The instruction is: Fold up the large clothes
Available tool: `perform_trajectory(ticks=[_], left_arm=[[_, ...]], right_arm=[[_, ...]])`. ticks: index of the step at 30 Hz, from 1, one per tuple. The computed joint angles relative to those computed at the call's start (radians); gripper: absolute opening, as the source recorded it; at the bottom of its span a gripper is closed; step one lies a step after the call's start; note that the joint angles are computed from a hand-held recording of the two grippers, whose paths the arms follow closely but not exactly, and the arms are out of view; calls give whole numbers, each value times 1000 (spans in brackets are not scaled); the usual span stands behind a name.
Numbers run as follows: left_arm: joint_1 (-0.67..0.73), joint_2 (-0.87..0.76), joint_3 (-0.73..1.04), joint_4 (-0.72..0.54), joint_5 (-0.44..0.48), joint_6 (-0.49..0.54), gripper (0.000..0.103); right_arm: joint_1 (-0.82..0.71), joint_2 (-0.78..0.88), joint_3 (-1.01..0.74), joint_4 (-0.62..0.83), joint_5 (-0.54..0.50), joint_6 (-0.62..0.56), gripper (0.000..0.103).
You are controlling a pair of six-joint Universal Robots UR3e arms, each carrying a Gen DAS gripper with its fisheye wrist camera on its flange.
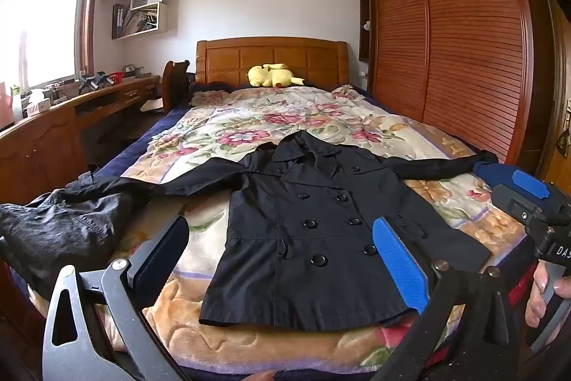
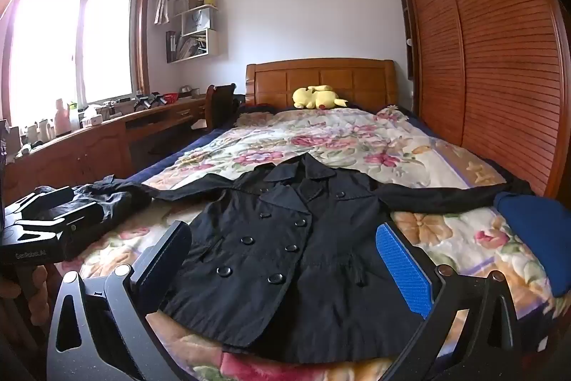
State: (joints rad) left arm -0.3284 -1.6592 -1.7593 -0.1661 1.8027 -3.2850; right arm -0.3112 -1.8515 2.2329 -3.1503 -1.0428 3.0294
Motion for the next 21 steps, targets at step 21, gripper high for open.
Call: perform_trajectory(ticks=[21], left_arm=[[-21,19,-24,33,43,3,103]], right_arm=[[5,-4,2,8,-13,-5,103]])
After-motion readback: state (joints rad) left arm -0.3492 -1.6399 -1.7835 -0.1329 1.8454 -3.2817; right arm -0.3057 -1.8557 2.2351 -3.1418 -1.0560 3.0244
